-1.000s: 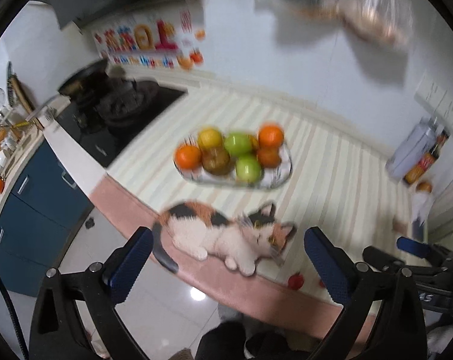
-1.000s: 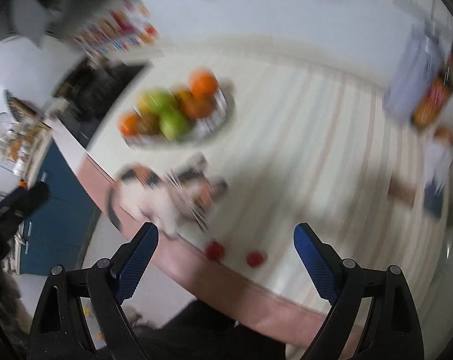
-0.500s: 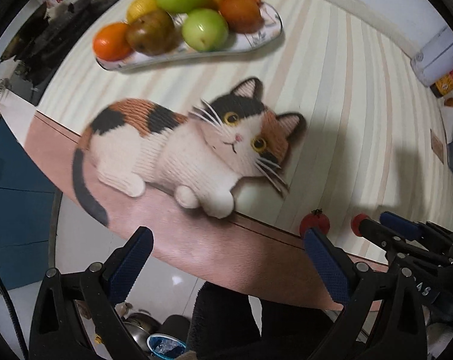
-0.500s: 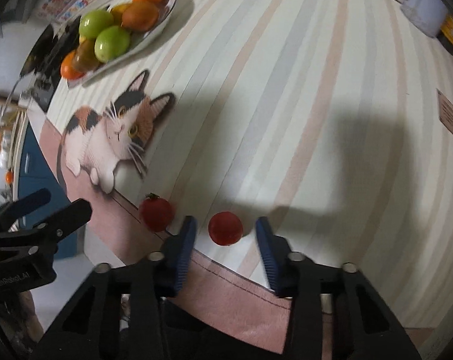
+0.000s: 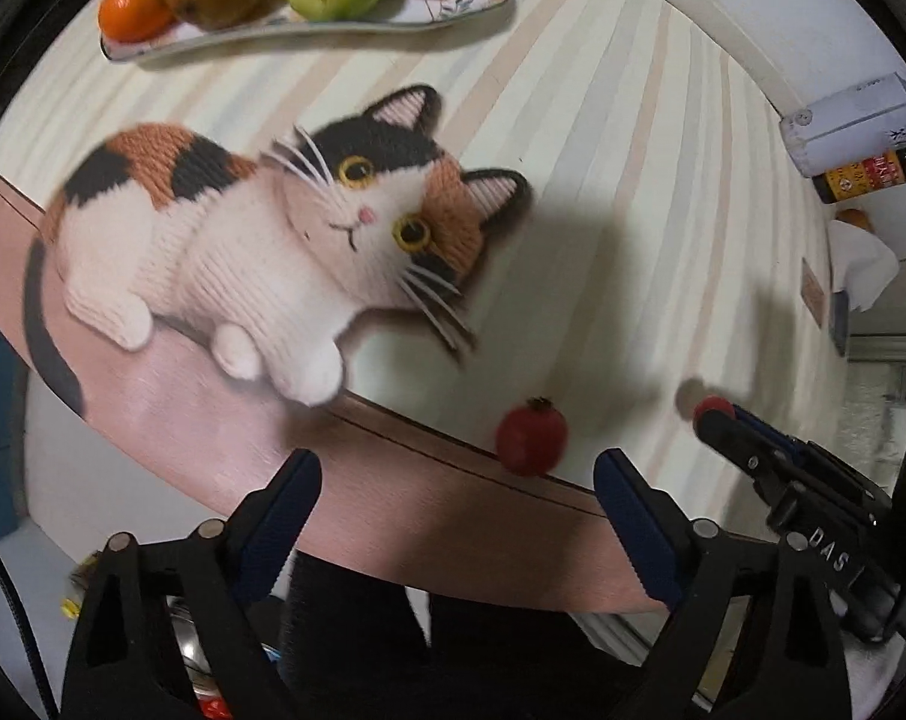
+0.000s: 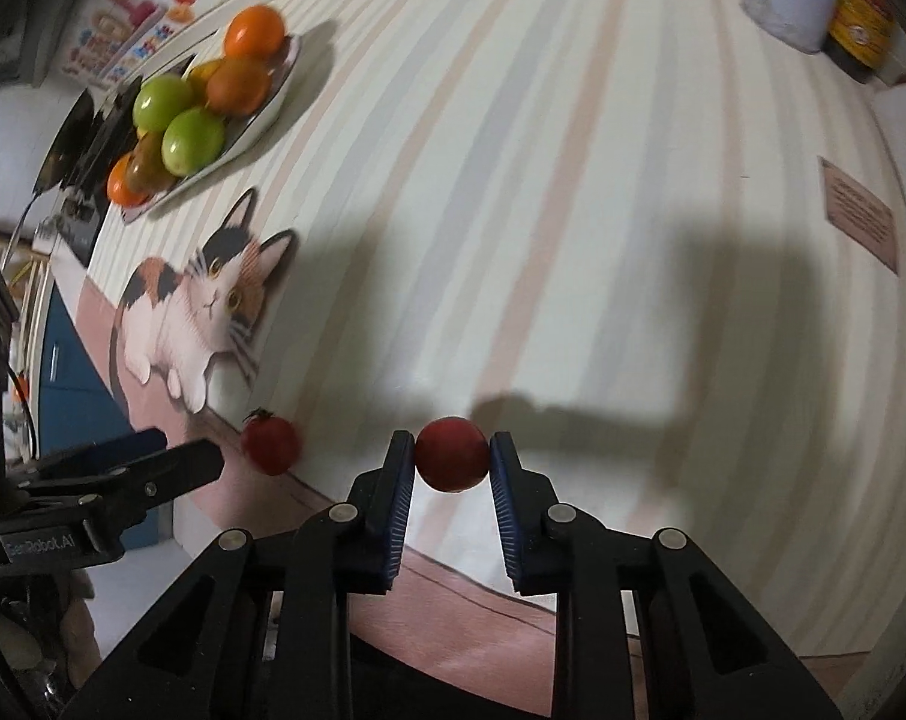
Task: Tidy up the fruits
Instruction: 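Grasp a red cherry tomato with the right tool while the left tool grasps the other, then lower both cherry tomatoes onto the plate and open both tools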
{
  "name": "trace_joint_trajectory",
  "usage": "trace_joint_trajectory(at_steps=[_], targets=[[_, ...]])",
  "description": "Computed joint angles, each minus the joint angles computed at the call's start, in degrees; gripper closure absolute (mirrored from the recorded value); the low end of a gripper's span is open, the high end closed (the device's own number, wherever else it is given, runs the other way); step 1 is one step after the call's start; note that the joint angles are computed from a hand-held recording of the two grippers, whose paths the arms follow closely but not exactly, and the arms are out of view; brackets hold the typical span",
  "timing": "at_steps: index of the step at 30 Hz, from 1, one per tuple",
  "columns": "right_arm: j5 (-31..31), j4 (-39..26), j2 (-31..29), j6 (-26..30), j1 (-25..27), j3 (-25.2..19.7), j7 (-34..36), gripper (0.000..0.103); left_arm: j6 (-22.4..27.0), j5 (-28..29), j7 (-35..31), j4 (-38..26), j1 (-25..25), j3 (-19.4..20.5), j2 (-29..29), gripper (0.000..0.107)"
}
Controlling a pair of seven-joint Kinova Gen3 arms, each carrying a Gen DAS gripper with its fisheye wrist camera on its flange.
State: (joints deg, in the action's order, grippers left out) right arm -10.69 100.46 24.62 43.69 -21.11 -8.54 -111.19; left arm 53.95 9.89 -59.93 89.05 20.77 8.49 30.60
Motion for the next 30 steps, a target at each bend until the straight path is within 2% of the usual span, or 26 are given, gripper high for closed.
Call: trace_joint_trajectory(at_steps=[6, 8, 11, 13, 19, 22, 25, 30], targets=[[-1.2, 1.9, -0.9, -0.8, 1.4, 0.0, 0.4, 0.075, 0.8, -0.6, -2.1, -3.1, 1.2, 0.9, 2.7, 0.037], [-1.1, 2.2, -1.2, -0.9, 1.3, 0.2, 0.1, 0.075, 1.6, -1.0, -3.0, -5.1, 1.9, 1.1, 4.3, 0.055], [-0.7, 2.5, -1.3, -0.9, 1.2, 0.5, -0.3, 0.075, 2.2, -0.9, -4.3, -6.9, 2.5, 1.4, 6.3, 0.073], [-0.5, 2.3, -1.2, -0.7, 1.2, 0.6, -0.5, 0.075, 2.5, -1.7, -4.2, -8.0, 3.6, 0.9, 6.9, 0.08], [-0.4, 1.0, -1.3, -0.5, 1.5, 0.4, -0.3, 0.075, 0.7, -1.7, -3.7, -8.9, 4.1, 0.4, 7.1, 0.08], [-2.7, -1.5, -0.5, -1.0, 3.1, -0.6, 1.7, 0.075, -0.1, -1.3, -3.7, -9.1, 2.8, 0.1, 5.7, 0.08], [-8.4, -6.0, 2.5, -2.3, 9.8, -6.4, 6.8, 0.075, -1.3, -0.7, -3.3, -9.9, 0.7, -0.5, 3.6, 0.08], [-19.1, -19.1, 14.8, -2.5, 20.5, -18.5, 13.9, 0.075, -0.7, -0.7, -3.1, -16.3, -3.3, -1.8, 3.8, 0.08]])
